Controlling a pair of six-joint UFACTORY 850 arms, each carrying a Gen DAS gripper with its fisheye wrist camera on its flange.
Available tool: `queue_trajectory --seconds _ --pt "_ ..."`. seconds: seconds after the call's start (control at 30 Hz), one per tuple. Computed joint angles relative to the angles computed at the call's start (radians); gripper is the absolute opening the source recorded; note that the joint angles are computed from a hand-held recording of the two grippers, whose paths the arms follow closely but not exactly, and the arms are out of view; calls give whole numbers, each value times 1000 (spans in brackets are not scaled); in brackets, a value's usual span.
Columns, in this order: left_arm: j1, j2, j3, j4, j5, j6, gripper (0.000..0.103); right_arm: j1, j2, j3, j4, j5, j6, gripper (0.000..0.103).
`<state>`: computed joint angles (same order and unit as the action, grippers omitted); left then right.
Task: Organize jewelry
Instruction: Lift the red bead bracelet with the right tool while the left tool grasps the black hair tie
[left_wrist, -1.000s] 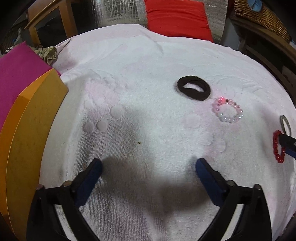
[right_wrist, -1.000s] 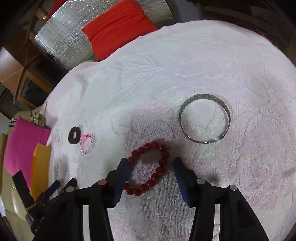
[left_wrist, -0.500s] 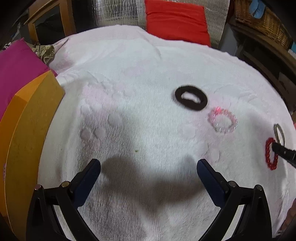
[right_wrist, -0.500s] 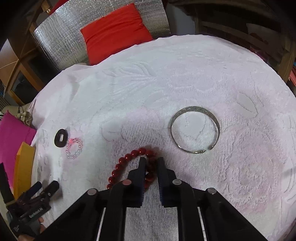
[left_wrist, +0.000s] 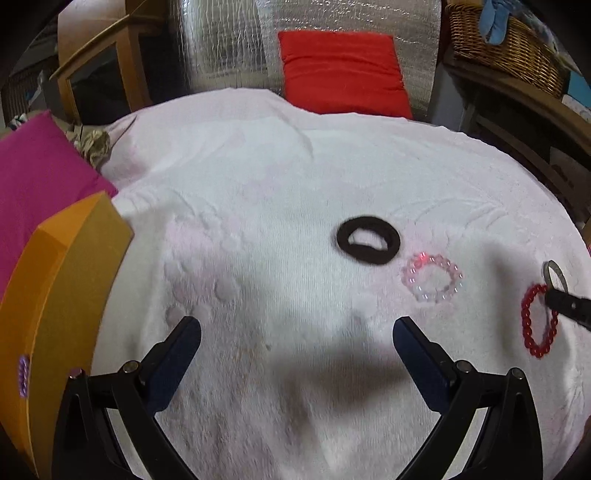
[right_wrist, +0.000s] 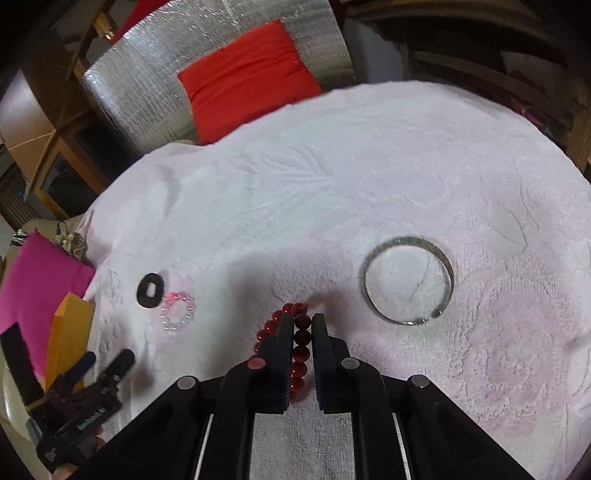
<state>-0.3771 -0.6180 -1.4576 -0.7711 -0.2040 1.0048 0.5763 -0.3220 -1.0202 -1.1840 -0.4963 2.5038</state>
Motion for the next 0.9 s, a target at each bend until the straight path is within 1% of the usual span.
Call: queue_trajectory --seconds 0.07,0.1,0.17,0.2,0.23,0.3,0.33,0.37,0.43,0.47,0.5,0.53,0.57,0.63,0.67,0.7,0.73,0.77,0.83,0.87,0.9 --pt "-3 -13 -17 18 26 -16 103 -13 10 17 -7 43 39 12" --pt "-3 -27 -37 44 22 -50 103 -15 14 22 -5 50 47 13" --pt "-2 -49 -71 79 10 -100 103 -18 22 32 0 53 57 20" --pt "-2 -61 -87 80 8 -109 103 -18 25 36 2 52 61 30" --pt "-2 -71 -102 62 8 -98 103 -20 27 39 0 53 69 44" --pt "-4 -94 -133 49 0 -88 103 -23 37 57 -62 69 148 56" --pt "-6 -106 -151 48 -11 -88 103 -22 39 61 -78 71 169 56" --pt "-6 -116 -166 37 -27 -82 103 -22 38 59 -68 69 154 56" --pt "-2 -143 -208 1 -81 -80 103 -23 29 46 -39 67 112 56" --pt "1 -154 -225 -25 -110 -79 100 -24 24 39 -28 66 96 56" --pt "5 -165 -243 -57 -142 -67 96 -24 21 34 -16 65 81 56" --pt "6 -176 -261 -71 -172 -63 94 -24 18 30 -8 63 70 56" --pt "4 -182 -271 -67 -183 -66 92 -24 15 27 -7 62 67 56" --pt "-4 -188 -277 -61 -176 -69 92 -25 13 25 -9 63 69 56" --pt "-6 -195 -285 -66 -186 -68 90 -24 13 25 -12 63 72 56" --pt "-7 -203 -297 -63 -202 -77 81 -25 8 22 -13 62 71 56" --pt "-9 -215 -315 -45 -223 -102 76 -23 7 19 -10 59 63 56" --pt "-11 -221 -323 -37 -229 -118 73 -21 6 18 -4 55 54 56" --pt "-13 -223 -325 -66 -226 -100 70 -18 4 16 -2 51 48 56" --pt "-14 -225 -328 -72 -231 -96 66 -16 4 17 -8 51 57 57" --pt "-14 -226 -331 -77 -233 -90 59 -16 4 17 -13 52 62 57"
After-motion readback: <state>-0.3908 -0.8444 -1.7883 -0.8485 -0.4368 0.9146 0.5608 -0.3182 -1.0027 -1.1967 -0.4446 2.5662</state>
